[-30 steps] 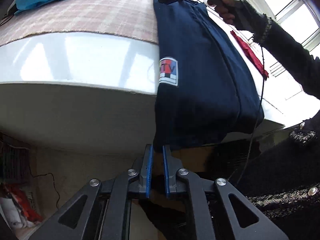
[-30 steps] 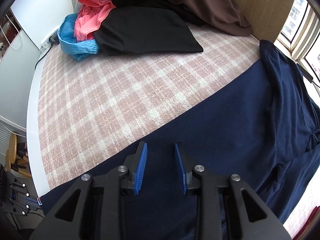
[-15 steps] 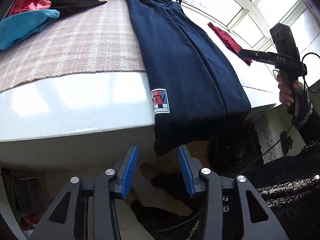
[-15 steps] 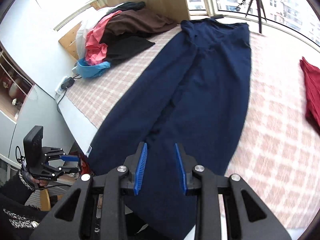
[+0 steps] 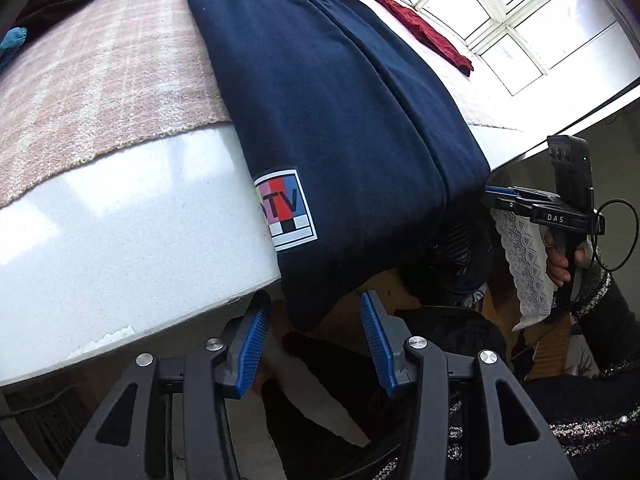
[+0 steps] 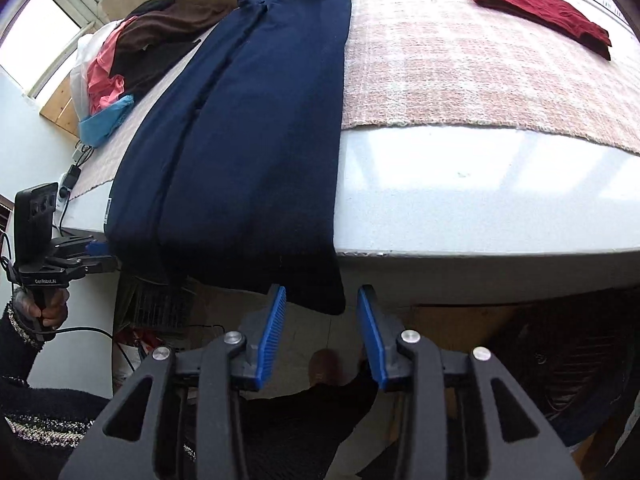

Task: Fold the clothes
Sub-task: 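Grasp the hanging end with both grippers and lift it up onto the garment, then open both grippers and withdraw from the folded-up garment end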

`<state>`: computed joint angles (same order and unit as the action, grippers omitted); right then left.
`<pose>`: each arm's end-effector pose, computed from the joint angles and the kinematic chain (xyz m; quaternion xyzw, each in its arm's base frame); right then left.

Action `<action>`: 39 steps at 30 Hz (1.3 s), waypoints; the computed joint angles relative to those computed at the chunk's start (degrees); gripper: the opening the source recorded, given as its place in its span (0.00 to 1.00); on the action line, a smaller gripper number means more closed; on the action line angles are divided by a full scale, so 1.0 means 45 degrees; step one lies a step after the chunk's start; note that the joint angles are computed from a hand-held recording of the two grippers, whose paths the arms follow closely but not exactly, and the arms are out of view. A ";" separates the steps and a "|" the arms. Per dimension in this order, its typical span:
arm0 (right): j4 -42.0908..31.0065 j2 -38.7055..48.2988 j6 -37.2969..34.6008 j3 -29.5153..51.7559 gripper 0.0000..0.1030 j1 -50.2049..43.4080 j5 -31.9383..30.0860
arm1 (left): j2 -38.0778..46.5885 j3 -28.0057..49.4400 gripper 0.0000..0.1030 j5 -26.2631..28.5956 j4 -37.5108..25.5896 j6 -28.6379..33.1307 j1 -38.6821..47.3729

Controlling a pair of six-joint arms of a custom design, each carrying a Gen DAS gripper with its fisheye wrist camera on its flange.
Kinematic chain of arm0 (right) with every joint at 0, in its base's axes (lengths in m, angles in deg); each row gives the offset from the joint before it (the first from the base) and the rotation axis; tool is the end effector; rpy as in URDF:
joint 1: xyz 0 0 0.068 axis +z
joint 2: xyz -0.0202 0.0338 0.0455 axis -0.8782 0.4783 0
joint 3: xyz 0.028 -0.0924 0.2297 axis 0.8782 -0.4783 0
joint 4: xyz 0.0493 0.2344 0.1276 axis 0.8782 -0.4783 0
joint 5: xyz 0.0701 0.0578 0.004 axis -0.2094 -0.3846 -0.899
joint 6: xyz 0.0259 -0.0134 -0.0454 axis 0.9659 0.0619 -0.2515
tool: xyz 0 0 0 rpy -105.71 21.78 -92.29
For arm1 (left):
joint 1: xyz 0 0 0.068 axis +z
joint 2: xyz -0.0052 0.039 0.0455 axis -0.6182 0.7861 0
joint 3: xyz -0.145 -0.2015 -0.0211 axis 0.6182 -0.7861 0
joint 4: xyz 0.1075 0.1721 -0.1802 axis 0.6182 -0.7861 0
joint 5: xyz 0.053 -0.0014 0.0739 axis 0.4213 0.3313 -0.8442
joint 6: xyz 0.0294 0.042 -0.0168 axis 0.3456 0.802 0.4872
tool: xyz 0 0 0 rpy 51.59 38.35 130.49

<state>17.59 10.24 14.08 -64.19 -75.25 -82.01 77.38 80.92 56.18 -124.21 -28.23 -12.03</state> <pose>0.1902 -0.0301 0.0599 -0.1647 0.9564 0.1918 0.1465 0.1448 0.0504 0.0692 0.0474 0.9611 -0.2313 0.1435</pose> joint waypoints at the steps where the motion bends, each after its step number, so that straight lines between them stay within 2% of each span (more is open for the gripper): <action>1: 0.0082 0.0403 -0.0095 0.0196 0.37 0.0158 -0.0038 | -0.0152 -0.0011 0.43 -0.0023 -0.0109 0.0092 -0.0056; 4: 0.0731 0.0860 -0.0048 0.0339 0.37 0.0971 0.0448 | -0.0155 -0.0032 0.44 0.0063 0.0147 -0.0310 -0.0550; 7: 0.0676 0.1902 -0.0207 0.0941 0.38 0.1494 0.0349 | 0.0397 0.0138 0.42 0.0251 0.0697 -0.1024 -0.1173; 9: 0.0394 0.2553 -0.0385 0.1392 0.38 0.1538 0.0088 | 0.0373 0.0150 0.40 0.0491 0.0528 -0.0751 -0.1026; 10: 0.0239 0.2874 -0.0478 0.1622 0.37 0.1556 -0.0041 | 0.0362 0.0159 0.38 0.0610 0.0433 -0.0604 -0.0946; 11: -0.0103 0.3141 -0.0599 0.1877 0.37 0.1482 -0.0340 | 0.0337 0.0176 0.28 0.0783 0.0306 -0.0380 -0.0842; 12: -0.0312 0.3212 -0.0590 0.2020 0.25 0.1557 -0.0406 | 0.0146 0.0127 0.16 0.0933 0.0208 -0.0196 -0.0706; 13: -0.0512 0.3274 -0.0574 0.2156 0.06 0.1641 -0.0463 | 0.0037 0.0144 0.11 0.1196 -0.0002 0.0143 -0.0520; 14: -0.0710 0.3339 -0.0560 0.2294 0.06 0.1724 -0.0521 | 0.0016 0.0220 0.06 0.1404 -0.0253 0.0489 -0.0347; 17: -0.1713 0.3240 -0.1264 0.2496 0.05 0.1352 -0.1238 | 0.0086 0.0552 0.05 0.1832 -0.1054 0.1354 0.0092; 20: -0.3138 0.2680 -0.1721 0.2687 0.05 0.1029 -0.2290 | 0.0900 0.1387 0.05 0.2750 -0.2714 0.2858 0.1351; 25: -0.5472 0.1937 -0.1720 0.3481 0.05 -0.0074 -0.4858 | 0.1006 0.3189 0.05 0.3754 -0.5722 0.4054 0.2732; 28: -0.5675 0.2133 -0.0669 0.4706 0.05 0.0260 -0.5649 | 0.1087 0.4783 0.05 0.3946 -0.6338 0.3520 0.2658; 29: -0.5628 0.2307 -0.0253 0.5205 0.05 0.0450 -0.5782 | 0.1253 0.5354 0.05 0.3998 -0.6131 0.3034 0.2563; 32: -0.5365 0.3686 0.0873 0.7394 0.05 0.1152 -0.5853 | 0.2619 0.7247 0.05 0.4183 -0.4989 0.1438 0.2047; 34: -0.5184 0.5344 0.1579 0.9495 0.05 0.1618 -0.5588 | 0.3838 0.8302 0.05 0.3891 -0.3245 -0.0386 0.1375; 35: -0.5691 0.6562 0.1648 1.1095 0.05 0.1749 -0.5496 | 0.4518 0.8831 0.08 0.3542 -0.2248 -0.1405 0.1067; 36: -0.5931 0.7837 0.2049 1.2695 0.05 0.1934 -0.5105 | 0.5571 0.9570 0.20 0.2984 -0.1448 -0.2319 0.0678; 37: -0.6129 0.9057 0.2524 1.4295 0.08 0.2110 -0.4708 | 0.6797 1.0536 0.30 0.1853 -0.1010 -0.3241 0.0070; 38: -0.6312 1.0271 0.3253 1.5895 0.09 0.2553 -0.3852 | 0.7939 1.1561 0.41 0.0955 -0.1199 -0.3882 -0.0205; 39: -0.6981 1.1338 0.3574 1.7495 0.10 0.2855 -0.2926 | 0.8907 1.2417 0.40 0.0039 -0.1203 -0.4698 -0.0488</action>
<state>-13.83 61.26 30.16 14.54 -62.41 -95.18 117.46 136.79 56.36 -129.62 -49.37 -14.22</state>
